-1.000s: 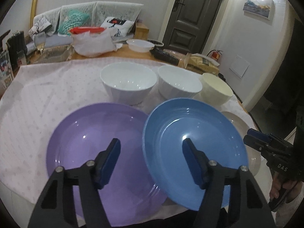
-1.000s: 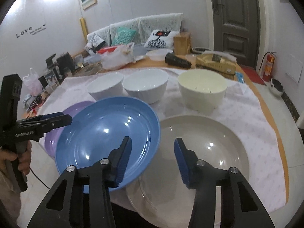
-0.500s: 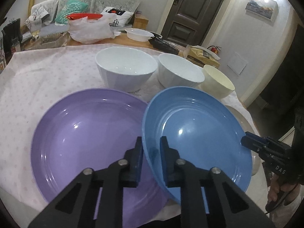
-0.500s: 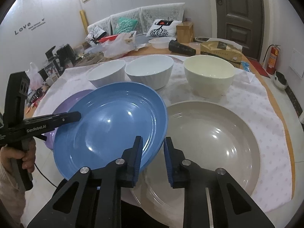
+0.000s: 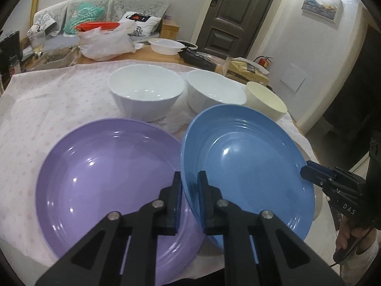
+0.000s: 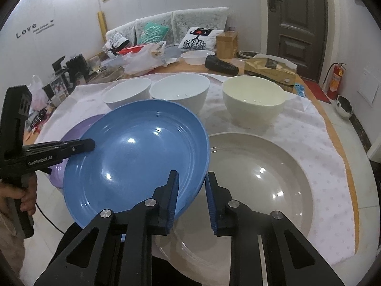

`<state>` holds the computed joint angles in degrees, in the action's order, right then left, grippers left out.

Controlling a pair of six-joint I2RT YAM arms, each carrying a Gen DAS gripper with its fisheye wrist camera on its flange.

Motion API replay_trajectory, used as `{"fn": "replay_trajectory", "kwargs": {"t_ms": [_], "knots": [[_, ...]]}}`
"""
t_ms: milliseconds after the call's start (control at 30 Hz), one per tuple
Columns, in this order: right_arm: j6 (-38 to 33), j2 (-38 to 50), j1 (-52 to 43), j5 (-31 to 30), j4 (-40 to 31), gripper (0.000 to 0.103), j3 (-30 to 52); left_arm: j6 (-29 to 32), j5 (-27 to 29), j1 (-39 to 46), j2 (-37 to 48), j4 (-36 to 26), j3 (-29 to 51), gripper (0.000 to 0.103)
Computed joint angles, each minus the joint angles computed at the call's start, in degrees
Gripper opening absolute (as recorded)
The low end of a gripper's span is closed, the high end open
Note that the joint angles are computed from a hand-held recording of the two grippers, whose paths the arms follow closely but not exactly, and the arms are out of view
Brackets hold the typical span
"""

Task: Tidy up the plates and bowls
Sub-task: 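Slide the blue plate across the cloth with the left gripper and release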

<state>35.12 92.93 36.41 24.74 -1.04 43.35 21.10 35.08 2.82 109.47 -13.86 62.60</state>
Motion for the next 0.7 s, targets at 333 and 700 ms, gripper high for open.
{"fn": "replay_trajectory", "kwargs": {"t_ms": [333,700], "knots": [[2.1,-7.3,-0.7,4.3,-4.1,0.018,-4.8,-1.7,-1.0,-6.3,-2.1,1.2,-1.6,0.01],[4.7,-17.4,-3.4,6.7,-10.1,0.018,-11.8,-3.3,-4.7,-15.3,-2.4,3.2,-3.7,0.01]]}}
